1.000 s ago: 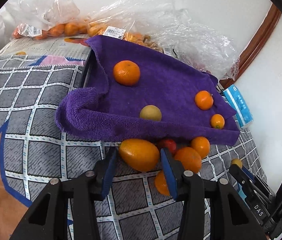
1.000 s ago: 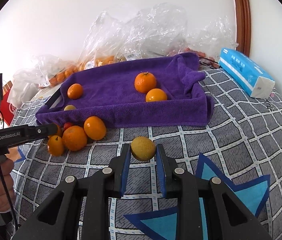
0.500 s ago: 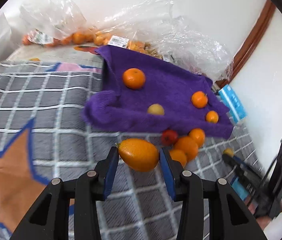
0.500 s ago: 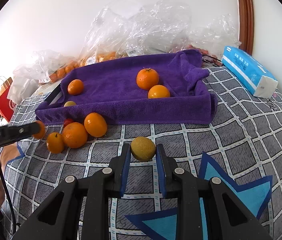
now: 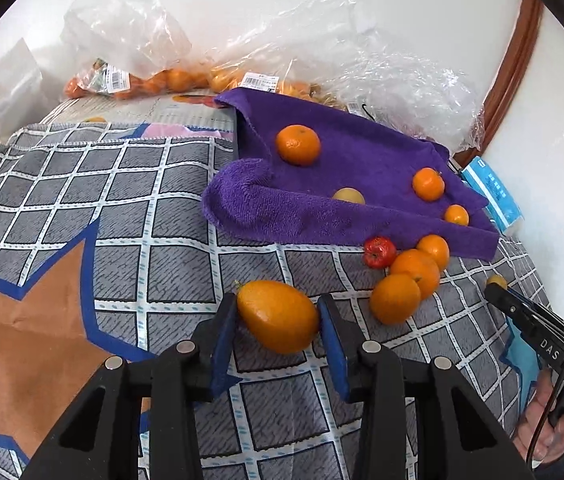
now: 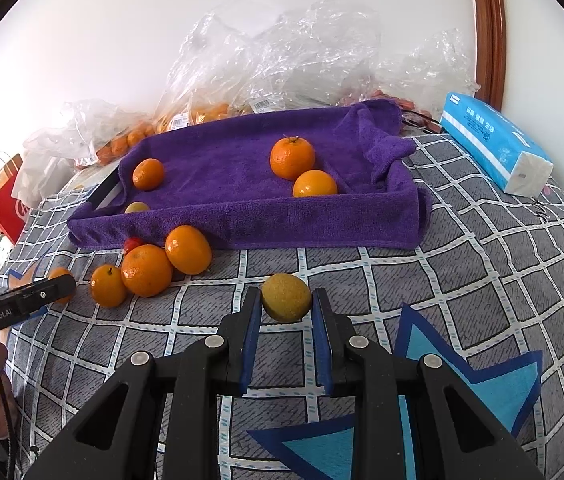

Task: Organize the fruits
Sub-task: 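Lift both held fruits and carry them toward the purple towel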

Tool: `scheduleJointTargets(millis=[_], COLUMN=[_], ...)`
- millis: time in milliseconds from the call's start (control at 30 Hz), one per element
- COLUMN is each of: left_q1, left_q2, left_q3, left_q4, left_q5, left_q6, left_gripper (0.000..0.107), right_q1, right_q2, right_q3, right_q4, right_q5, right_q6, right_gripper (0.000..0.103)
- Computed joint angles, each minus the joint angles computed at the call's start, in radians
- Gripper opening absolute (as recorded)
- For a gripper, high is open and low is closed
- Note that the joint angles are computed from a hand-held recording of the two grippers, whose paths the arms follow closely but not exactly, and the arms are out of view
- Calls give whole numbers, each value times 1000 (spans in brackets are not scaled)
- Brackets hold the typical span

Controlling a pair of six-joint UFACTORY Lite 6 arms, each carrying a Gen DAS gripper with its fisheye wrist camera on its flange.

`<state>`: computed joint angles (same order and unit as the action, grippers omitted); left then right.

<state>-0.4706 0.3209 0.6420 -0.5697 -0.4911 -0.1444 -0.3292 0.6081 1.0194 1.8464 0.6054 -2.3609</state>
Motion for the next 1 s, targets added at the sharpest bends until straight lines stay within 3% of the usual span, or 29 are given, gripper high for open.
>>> scheduleJointTargets(millis=[200,567,1000], left_q1=[10,-37,-47], left_q2=[-44,-84,-114], left_q3=[-70,-113,-150], left_q4=[123,15,14], left_q5=[-74,-159,-210], left_q6=[-134,-75,-91], left_gripper=[38,38,38], right_q1=[-8,-28,-30], right_q2=[0,-17,-23], right_q3=[1,-23,-31], right_q4=[4,35,51], right_q5=[5,31,33], right_q6=[7,-9,-24], right_gripper=[25,25,25])
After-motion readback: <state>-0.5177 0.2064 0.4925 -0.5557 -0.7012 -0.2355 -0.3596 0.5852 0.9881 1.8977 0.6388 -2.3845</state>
